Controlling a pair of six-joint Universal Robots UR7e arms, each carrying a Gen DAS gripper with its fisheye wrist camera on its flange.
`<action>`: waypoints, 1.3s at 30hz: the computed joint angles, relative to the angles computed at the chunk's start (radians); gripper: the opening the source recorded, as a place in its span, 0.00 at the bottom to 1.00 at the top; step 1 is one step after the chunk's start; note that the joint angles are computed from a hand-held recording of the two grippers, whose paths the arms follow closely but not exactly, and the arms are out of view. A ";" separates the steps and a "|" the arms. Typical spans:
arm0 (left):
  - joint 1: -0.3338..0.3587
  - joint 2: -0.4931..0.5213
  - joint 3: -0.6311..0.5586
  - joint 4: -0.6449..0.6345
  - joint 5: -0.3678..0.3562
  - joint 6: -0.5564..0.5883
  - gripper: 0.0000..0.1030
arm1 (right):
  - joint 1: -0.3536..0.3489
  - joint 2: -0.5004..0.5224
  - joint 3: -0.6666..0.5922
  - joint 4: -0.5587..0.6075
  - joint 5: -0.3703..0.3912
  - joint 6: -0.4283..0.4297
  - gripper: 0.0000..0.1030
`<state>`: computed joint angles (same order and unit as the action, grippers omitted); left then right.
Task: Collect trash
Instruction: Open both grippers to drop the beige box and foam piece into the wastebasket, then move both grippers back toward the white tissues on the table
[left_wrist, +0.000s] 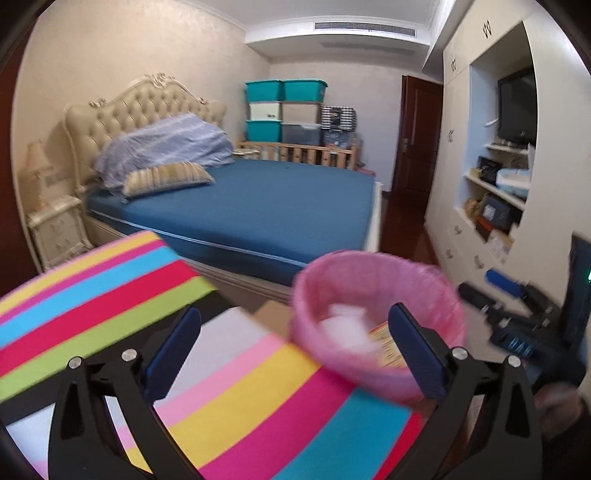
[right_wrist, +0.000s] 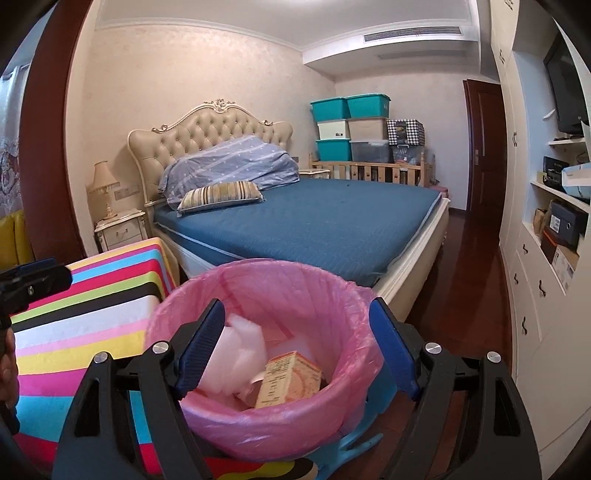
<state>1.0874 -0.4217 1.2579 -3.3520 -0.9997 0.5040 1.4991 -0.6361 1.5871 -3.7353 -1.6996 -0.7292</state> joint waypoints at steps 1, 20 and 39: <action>-0.001 -0.017 0.034 -0.038 0.016 0.032 0.95 | 0.009 0.001 0.002 0.002 -0.005 -0.001 0.74; 0.063 -0.333 0.493 -0.604 0.343 0.296 0.95 | 0.229 0.156 -0.050 0.287 0.054 -0.024 0.79; 0.291 -0.715 0.713 -0.867 0.569 0.296 0.95 | 0.499 0.549 -0.485 0.718 -0.024 0.005 0.79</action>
